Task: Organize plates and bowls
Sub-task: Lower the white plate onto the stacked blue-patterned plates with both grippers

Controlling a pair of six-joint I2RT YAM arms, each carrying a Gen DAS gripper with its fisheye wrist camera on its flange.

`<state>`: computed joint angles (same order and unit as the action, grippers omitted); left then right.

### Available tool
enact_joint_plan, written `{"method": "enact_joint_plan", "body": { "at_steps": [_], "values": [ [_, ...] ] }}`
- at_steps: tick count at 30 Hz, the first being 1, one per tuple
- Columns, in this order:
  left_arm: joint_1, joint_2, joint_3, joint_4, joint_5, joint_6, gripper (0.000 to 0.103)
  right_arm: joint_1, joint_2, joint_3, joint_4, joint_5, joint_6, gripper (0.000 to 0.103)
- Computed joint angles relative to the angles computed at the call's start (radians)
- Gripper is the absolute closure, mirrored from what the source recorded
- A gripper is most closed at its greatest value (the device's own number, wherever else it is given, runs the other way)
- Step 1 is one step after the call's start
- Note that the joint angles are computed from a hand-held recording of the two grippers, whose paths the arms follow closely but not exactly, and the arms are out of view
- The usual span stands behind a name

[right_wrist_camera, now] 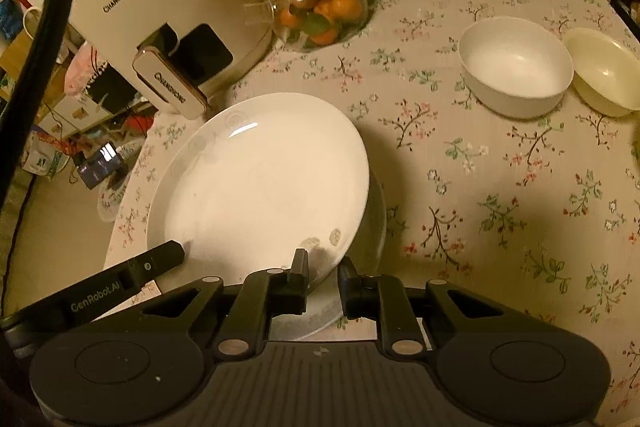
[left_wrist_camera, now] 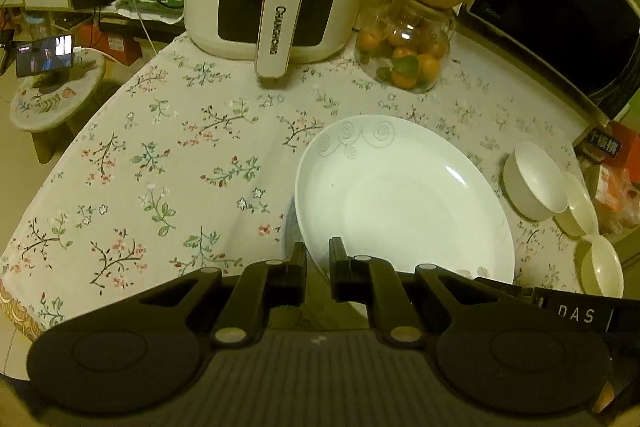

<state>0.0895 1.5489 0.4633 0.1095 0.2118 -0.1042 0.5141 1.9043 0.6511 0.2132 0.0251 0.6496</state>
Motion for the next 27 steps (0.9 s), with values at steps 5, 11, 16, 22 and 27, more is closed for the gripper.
{"method": "enact_joint_plan", "body": {
  "at_steps": [5, 11, 16, 22, 27],
  "values": [
    [-0.003, 0.010, -0.003, 0.004, -0.006, 0.005, 0.094, 0.000, 0.011, 0.004, -0.009, -0.003, 0.002, 0.087],
    [-0.002, 0.017, -0.007, 0.008, -0.011, 0.013, 0.094, 0.007, 0.023, 0.008, -0.009, -0.002, 0.004, 0.086],
    [0.003, 0.013, -0.012, 0.005, -0.009, 0.016, 0.094, 0.012, 0.022, 0.010, -0.016, 0.003, 0.001, 0.086],
    [0.004, 0.004, -0.016, -0.002, -0.007, 0.013, 0.094, 0.031, 0.018, 0.023, -0.049, 0.021, -0.008, 0.085],
    [0.002, 0.001, -0.023, -0.004, -0.009, 0.013, 0.094, 0.033, 0.015, 0.022, -0.059, 0.022, -0.001, 0.085]
  ]
}}
